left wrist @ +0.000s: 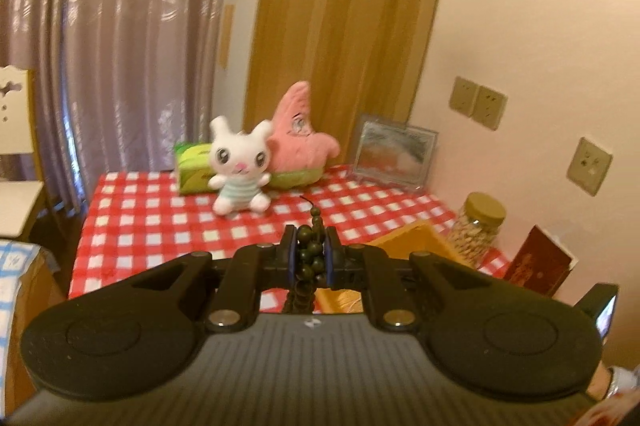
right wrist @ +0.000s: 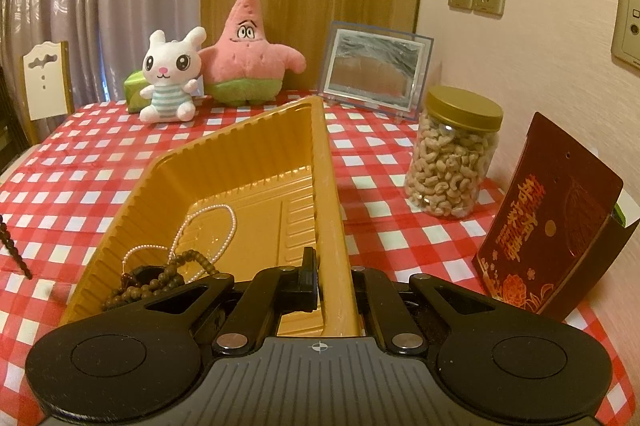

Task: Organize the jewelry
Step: 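Carry the dark bead necklace over the tray and open the left tool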

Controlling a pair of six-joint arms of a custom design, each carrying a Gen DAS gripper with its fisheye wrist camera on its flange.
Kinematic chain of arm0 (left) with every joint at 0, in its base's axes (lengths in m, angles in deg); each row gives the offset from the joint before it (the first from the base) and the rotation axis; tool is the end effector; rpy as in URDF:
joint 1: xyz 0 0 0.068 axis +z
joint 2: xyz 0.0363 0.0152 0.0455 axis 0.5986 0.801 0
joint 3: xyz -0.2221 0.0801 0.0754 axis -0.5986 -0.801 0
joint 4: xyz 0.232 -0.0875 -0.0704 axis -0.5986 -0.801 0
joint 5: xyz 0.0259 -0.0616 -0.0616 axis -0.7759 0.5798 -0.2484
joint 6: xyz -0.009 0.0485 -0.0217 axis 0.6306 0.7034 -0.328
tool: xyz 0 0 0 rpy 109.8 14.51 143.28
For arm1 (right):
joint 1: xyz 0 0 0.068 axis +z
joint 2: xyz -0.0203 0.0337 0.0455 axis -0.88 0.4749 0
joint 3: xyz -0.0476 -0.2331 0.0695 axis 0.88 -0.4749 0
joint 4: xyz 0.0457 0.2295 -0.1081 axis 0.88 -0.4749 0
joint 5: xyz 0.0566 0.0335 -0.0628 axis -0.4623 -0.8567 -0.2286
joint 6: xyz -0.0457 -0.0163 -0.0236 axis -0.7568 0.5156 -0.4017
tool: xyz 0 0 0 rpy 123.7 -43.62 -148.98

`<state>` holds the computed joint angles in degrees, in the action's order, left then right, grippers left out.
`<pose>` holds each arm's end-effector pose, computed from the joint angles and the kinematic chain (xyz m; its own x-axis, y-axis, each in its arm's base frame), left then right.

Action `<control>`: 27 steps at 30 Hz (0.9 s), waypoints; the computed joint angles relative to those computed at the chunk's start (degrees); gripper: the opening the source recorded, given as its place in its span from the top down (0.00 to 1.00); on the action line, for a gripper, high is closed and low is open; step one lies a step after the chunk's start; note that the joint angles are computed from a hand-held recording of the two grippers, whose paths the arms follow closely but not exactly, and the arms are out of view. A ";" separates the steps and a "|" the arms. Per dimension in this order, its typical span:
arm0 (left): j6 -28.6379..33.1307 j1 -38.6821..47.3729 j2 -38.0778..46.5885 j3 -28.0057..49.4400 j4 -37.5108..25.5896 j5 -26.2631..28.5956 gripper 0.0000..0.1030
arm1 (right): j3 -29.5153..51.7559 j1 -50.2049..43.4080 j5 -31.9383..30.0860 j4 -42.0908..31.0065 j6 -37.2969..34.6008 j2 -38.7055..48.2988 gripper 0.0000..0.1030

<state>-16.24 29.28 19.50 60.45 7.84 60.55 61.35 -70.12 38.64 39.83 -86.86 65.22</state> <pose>0.1551 -0.0143 0.3137 -0.4237 -0.2246 -0.8775 -0.1453 0.9731 -0.1789 0.2829 -0.0259 0.1573 -0.5097 -0.2836 -0.8123 -0.4492 0.8929 -0.0299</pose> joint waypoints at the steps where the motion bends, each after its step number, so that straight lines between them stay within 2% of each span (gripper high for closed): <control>1: 0.19 -0.50 0.77 0.68 0.81 0.34 0.89 | 0.00 0.00 0.02 0.07 -0.05 0.03 0.96; 10: 1.66 -6.70 7.86 5.08 9.88 1.69 0.89 | 0.11 0.03 -0.03 -0.45 0.19 -0.24 0.96; 18: 0.47 -9.56 15.13 6.10 17.95 3.65 0.89 | 0.04 -0.06 -0.19 -0.24 0.34 -0.03 0.96; 27: -6.45 -12.06 26.79 1.75 21.96 6.84 0.89 | 0.21 -0.22 -0.45 0.02 0.53 0.56 0.96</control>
